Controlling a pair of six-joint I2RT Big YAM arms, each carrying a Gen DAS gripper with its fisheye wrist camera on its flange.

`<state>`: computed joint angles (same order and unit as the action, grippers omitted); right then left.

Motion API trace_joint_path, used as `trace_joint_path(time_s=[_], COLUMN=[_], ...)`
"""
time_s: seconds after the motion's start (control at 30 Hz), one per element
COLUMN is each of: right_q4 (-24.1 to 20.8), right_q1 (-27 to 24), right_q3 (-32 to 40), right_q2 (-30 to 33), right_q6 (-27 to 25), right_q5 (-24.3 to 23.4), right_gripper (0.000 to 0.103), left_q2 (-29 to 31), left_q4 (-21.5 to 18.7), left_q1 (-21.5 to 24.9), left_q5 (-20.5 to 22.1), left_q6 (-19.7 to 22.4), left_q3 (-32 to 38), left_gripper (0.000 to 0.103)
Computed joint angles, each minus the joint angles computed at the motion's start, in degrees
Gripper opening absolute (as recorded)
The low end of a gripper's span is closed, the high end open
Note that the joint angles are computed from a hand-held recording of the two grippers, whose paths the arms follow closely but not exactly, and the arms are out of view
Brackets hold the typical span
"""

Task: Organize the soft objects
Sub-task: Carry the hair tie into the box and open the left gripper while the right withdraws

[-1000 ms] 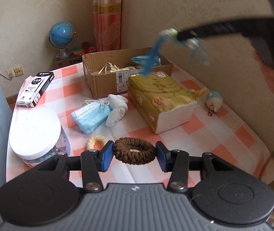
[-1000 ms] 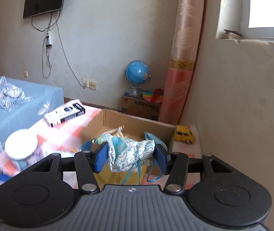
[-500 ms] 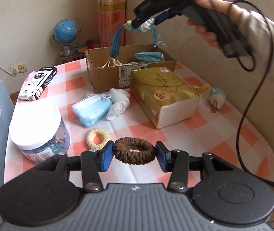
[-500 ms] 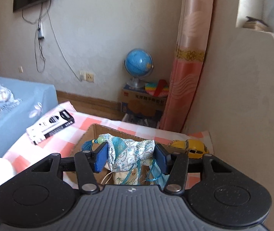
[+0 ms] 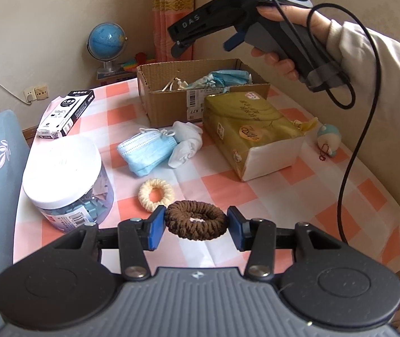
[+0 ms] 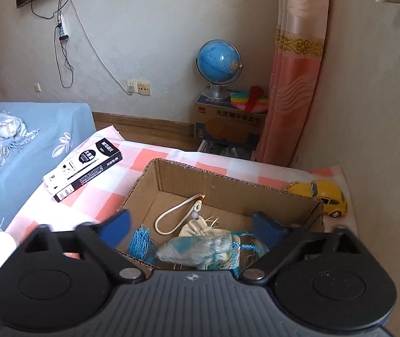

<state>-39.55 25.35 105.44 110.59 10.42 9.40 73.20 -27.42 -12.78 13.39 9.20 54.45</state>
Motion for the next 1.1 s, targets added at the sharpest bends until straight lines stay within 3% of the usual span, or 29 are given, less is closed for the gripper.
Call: trace_joint_path(time_s=[0.47,0.87,1.1], right_q4=[0.5,6.2,11.3], right_q1=[-0.7,2.2,4.4], right_q3=[-9.9,-24.4,-33.4], right_q2=[-8.6,-17.6,-23.0], right_q6=[5.0,4.1,7.9], right_q5=[-0.9,9.3,13.2], right_gripper=[0.103,0.103,0.103], left_q2=[1.5,8.1,14.8], left_q4=[-2.5,-6.9,-9.1], left_q1=[0.1,-0.2,-1.4], left_q5=[1.5,1.3,0.7], left_q6=[1.1,3.1,3.6], left_q3=[2.9,13.9,23.7], left_gripper=[0.046,0.046,0.046])
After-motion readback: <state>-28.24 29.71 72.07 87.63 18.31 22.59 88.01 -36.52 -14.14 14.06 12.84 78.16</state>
